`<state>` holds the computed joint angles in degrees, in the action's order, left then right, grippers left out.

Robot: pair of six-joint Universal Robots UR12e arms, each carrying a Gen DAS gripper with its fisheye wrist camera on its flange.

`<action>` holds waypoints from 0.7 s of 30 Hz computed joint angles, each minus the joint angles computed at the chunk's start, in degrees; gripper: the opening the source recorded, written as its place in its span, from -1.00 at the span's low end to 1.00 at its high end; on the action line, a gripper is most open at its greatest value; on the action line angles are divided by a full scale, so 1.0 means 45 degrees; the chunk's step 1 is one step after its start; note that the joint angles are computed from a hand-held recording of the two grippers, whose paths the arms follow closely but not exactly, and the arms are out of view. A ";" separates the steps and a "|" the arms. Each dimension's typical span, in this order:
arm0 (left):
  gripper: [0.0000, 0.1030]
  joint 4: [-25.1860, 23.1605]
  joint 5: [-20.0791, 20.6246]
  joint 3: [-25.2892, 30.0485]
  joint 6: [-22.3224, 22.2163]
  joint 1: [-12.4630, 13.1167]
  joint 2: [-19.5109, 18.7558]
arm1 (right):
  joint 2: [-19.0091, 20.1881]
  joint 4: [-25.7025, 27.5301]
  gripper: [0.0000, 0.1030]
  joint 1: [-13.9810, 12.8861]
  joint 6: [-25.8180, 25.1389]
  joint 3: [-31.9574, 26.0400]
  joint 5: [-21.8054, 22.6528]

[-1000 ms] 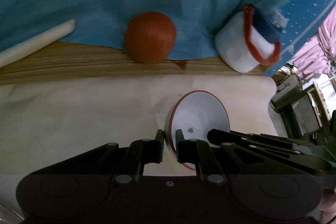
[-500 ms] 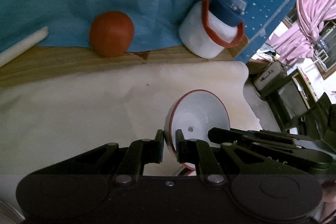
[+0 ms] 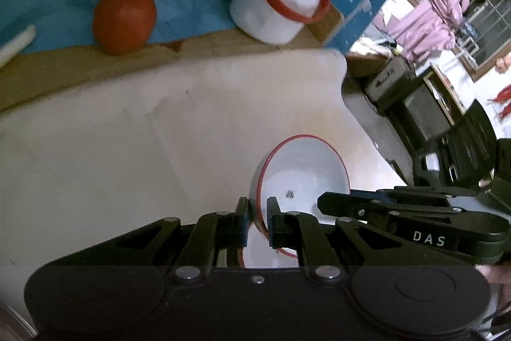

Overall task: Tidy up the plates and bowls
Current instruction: 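Lift the white bowl with the left gripper and carry it over the stacked bowls, then lower the white bowl into the stacked bowls and open the left gripper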

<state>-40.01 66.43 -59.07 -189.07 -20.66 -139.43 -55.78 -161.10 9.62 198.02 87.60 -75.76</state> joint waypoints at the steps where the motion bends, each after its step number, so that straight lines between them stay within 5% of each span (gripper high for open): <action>1: -0.78 -0.0128 -0.0058 -0.0004 0.0114 -0.0007 0.0004 | -0.0036 0.0040 -0.79 -0.0008 0.0027 0.0076 0.0039; 21: -0.78 -0.2096 0.0241 0.0398 0.0953 -0.0244 -0.0141 | -0.0356 0.0955 -0.77 -0.0159 0.0064 0.0775 0.0538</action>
